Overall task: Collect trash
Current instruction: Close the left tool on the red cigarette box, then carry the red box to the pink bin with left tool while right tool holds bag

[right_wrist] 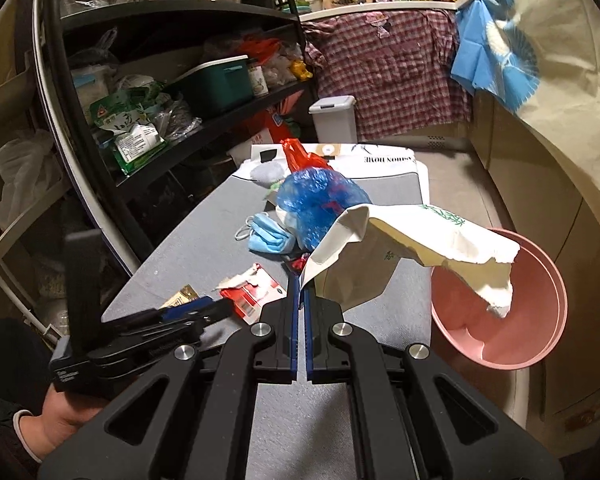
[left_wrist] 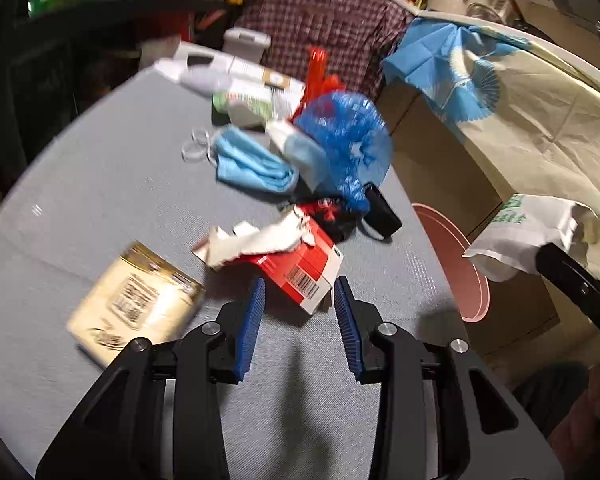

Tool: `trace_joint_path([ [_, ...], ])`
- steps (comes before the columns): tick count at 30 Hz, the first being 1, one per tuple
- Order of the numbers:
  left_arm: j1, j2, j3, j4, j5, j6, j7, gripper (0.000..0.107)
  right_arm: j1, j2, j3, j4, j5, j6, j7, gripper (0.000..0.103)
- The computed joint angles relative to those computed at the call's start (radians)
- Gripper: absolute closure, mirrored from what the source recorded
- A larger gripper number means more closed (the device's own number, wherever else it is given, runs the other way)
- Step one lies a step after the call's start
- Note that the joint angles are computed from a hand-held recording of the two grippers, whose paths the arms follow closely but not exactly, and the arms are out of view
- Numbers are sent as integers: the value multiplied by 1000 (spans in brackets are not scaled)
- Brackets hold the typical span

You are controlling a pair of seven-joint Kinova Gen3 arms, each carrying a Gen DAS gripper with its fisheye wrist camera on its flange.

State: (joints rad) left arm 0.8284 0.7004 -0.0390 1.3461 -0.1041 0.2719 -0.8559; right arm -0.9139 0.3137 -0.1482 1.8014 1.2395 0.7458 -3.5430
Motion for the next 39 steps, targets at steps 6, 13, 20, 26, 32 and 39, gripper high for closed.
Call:
trace_joint_path([
  [6,-31,51,38,-70,19,32,-16,73,6,15,5,-7,-19,-2,35,100],
  [13,9,37,-14,-54,-3,-14,-15,99,6,12,15,-11,-31,12,54,100],
  [20,103,21,-124,-51,-62,-12,25,105,7,-8,9,-20,-59,53,92,100],
  [26,171,3,-190,-50,-141,-1,56,105,15,-36,-1,-12,-76,90,115,100],
  [32,194,-6,-188,-76,-202,24,58,105,36,-64,-13,6,-84,122,113,100],
  [39,171,-6,-155,-103,-234,53,67,105,77,-105,-27,48,-83,154,91,100],
])
